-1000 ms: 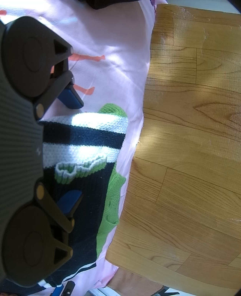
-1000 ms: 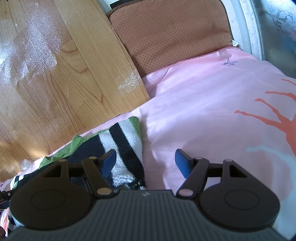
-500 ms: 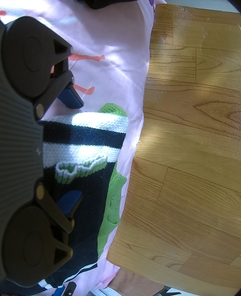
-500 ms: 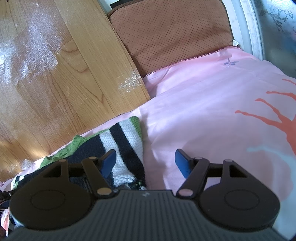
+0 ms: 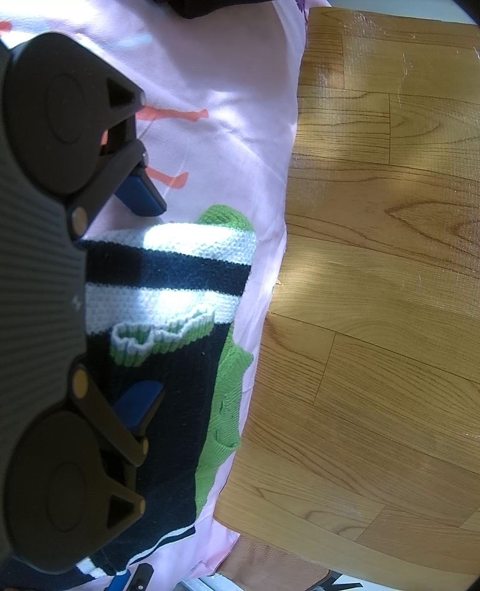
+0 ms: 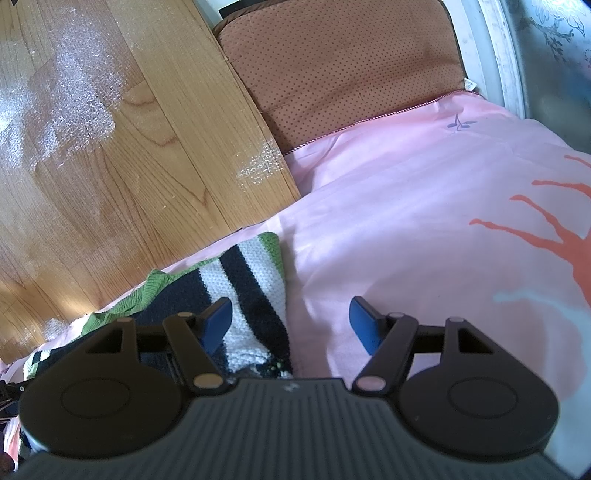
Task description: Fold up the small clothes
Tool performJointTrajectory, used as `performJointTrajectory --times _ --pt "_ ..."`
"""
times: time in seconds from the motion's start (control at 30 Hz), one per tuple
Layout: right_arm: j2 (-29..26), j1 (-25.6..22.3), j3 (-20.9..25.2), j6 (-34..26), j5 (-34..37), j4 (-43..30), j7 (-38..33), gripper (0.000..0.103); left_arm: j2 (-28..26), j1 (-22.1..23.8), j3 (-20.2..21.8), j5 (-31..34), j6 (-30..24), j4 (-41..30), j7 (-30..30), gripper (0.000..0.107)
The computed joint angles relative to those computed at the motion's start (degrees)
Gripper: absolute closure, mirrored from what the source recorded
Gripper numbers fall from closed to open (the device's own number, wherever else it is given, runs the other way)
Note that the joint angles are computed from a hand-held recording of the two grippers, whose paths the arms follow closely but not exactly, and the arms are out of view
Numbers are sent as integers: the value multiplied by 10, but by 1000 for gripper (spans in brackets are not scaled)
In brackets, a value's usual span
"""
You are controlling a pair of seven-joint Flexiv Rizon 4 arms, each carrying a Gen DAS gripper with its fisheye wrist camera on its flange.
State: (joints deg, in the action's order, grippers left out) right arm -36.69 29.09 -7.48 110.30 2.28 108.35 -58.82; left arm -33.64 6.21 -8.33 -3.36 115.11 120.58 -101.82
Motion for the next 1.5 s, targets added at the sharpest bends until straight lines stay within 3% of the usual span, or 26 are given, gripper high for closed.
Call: performJointTrajectory --times 1.5 --pt "-2 1 -1 3 5 -1 -3 31 1 7 -7 5 -9 -3 1 7"
